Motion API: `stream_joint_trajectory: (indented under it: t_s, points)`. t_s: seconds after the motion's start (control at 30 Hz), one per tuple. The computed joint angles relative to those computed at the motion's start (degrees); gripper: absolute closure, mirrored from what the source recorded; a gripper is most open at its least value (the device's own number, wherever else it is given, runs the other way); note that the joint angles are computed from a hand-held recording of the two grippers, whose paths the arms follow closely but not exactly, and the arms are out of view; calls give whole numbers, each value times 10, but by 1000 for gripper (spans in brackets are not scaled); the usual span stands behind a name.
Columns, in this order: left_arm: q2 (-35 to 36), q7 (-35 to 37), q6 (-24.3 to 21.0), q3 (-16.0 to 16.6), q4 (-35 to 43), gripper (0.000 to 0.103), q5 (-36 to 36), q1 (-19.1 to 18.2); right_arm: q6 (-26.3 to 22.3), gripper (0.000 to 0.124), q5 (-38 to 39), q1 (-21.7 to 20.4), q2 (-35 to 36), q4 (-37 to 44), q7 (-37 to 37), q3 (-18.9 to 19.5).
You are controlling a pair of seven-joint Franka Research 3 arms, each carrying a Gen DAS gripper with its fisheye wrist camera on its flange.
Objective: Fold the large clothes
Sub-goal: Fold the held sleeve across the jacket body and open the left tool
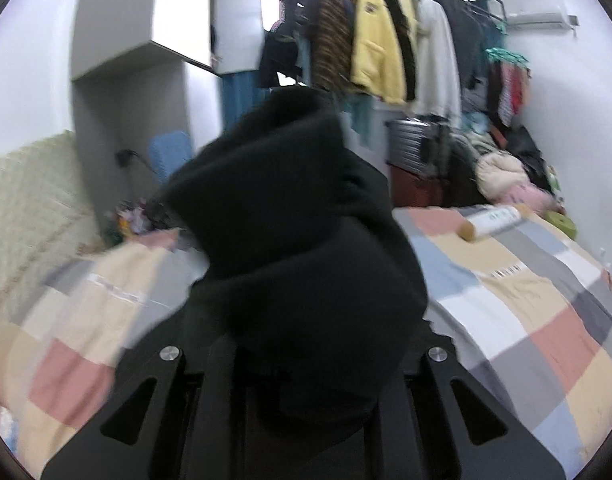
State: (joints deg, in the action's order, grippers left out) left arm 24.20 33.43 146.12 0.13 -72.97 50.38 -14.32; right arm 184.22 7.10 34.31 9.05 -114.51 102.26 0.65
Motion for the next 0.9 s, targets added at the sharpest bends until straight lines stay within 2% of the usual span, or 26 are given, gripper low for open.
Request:
stream_joint_trajectory:
  t_s: [0.1, 0.3, 0.37, 0.43, 0.47, 0.57, 0.63, 0.7, 0.73, 0.83, 0.9]
  points:
    - [34, -4, 26, -8, 12, 87, -19, -2, -2, 21, 30, -38, 7, 5, -24, 41]
    - [111, 49, 36, -16, 52, 87, -78, -14, -16, 21, 36, -29, 30, 28, -25, 27]
    - [133, 72, 28, -14, 66, 87, -95, -21, -23, 21, 51, -49, 37, 36, -40, 48]
    - [165, 108, 7, -10, 103, 87, -144, -26, -26, 21, 58, -51, 43, 40, -42, 48]
    - [166, 104, -2, -23, 101, 87, -149, -17, -26, 21, 59, -50, 45, 42, -41, 46]
    - [200, 140, -45, -23, 157, 87, -182, -21, -30, 21, 62, -44, 52, 47, -36, 39]
    - [207, 155, -57, -20, 172, 87, -193, -24, -34, 21, 59, -42, 57, 52, -38, 37]
    - [190, 153, -46, -18, 146, 86, -199, -25, -32, 21, 54, -38, 59, 51, -36, 31]
    - [180, 150, -44, -18, 135, 85, -201, -27, -32, 21, 49, -29, 59, 51, -30, 20]
    - [159, 150, -23, -22, 100, 68, -203, -27, -29, 21, 48, -27, 58, 47, -22, 16]
    - [141, 164, -16, -33, 78, 47, -216, -18, -28, 21, 33, -7, 58, 47, -7, -6]
